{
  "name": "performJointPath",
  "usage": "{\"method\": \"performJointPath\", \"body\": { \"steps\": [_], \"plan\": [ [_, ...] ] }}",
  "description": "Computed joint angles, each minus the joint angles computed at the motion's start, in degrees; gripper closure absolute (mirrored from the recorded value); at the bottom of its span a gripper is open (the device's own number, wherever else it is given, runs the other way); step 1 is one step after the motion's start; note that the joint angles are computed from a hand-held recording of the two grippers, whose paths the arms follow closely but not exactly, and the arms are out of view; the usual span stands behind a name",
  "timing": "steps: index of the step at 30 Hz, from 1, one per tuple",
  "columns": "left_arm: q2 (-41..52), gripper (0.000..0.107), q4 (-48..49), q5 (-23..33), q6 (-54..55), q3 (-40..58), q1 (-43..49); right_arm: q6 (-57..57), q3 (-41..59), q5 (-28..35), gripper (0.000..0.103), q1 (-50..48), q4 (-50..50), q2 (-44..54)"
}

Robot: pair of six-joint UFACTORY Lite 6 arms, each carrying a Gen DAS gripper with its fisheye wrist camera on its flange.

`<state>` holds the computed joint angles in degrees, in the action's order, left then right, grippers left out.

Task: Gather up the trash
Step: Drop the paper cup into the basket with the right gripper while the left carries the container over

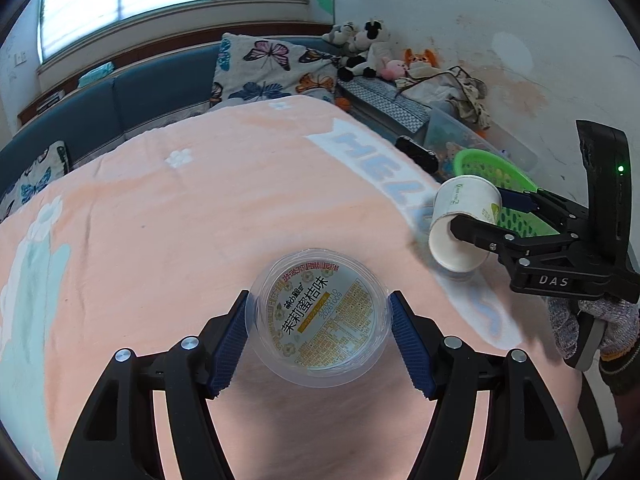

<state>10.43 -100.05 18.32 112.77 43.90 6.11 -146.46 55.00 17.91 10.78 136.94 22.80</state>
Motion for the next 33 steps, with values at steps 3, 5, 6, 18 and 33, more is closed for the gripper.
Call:
{"method": "performJointPath", "body": {
  "steps": [3,5,6,18,33],
  "plan": [
    [-0.63,0.041,-0.76,-0.79,-0.25,-0.31,-2.49,1.20,-3.35,1.13,0.018,-2.48,-1.95,-3.36],
    [-1.15,0.041,-1.21,-1.30,-0.63,-0.42,-4.28,1.51,-5.21,1.68,0.018,-4.13,-2.83,-5.31],
    [-1.12,0.041,-1.17,-1.57,-1.15,-0.12,-5.07,1.84,-6.12,2.00,0.018,-5.27,-3.48,-6.30],
    [-0.27,0.041,1.82,-5.66,-9.51,4.54,-16.26,10.32,-9.55,4.80,0.017,-20.65,-16.51,-11.26],
    [10.22,0.041,25.82,-9.47,-39.48,20.84,-27.51,21.38,-3.64,8.65,0.013,-35.69,-30.87,-4.95]
  ]
}}
